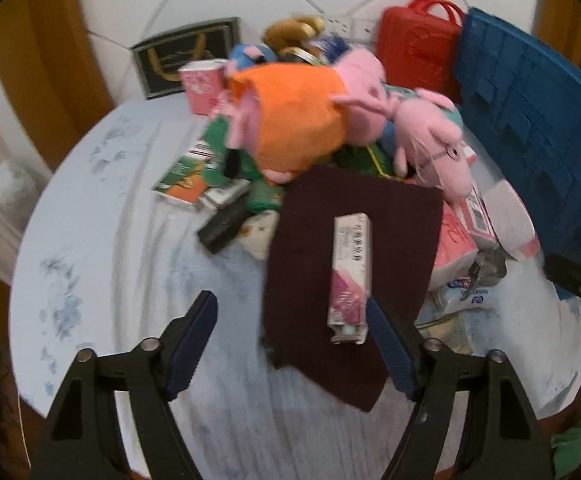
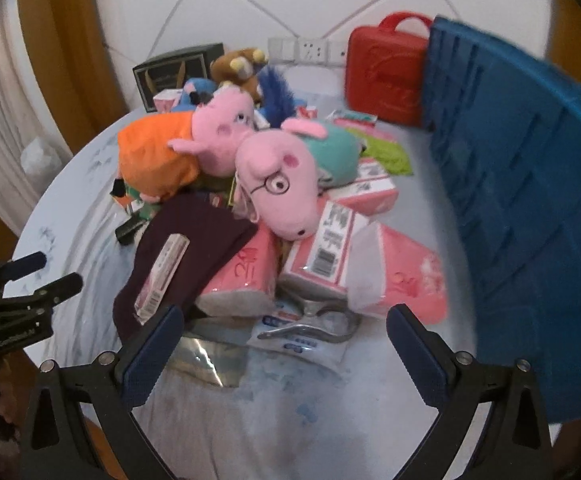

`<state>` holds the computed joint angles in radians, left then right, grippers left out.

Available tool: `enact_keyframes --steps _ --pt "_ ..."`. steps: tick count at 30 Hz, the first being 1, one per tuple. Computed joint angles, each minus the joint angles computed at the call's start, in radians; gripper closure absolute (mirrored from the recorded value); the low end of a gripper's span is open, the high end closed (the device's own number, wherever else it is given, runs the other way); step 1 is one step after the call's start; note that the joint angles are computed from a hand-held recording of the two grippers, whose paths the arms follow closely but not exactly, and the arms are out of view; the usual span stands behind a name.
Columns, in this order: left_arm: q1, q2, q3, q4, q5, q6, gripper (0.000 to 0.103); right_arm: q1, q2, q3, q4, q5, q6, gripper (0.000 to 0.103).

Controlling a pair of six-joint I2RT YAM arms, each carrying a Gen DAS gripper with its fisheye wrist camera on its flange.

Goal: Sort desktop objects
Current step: 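Withdraw both tools from the crate back over the table, then grasp the red-white medicine box with the left tool while the right tool grasps the maroon cloth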

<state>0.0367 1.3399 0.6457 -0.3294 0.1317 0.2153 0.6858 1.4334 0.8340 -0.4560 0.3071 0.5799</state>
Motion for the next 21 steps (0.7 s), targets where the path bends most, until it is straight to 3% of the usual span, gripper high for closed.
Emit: enact_keyframes --steps 6,11,13,16,21 --pt "-0.051 0.208 0.051 0.08 0.047 0.027 0.037 -0.012 0.097 -0.005 0.051 -0.05 0.058 0.002" --pt "-0.078 0.399 0.141 0.121 0.067 0.125 0.037 0.047 0.166 0.04 0.038 -0.013 0.166 0.014" --pt "-0.064 0.458 0.175 0.102 0.076 0.18 0.06 0.072 0.209 0.071 0.026 -0.006 0.231 0.021" --pt "-0.01 0.487 0.193 0.095 0.122 0.274 0.073 0.099 0.3 0.121 0.065 -0.046 0.302 0.033" --pt "0.058 0.515 0.231 0.072 0.161 0.385 0.073 0.122 0.443 0.212 0.133 -0.092 0.392 0.035"
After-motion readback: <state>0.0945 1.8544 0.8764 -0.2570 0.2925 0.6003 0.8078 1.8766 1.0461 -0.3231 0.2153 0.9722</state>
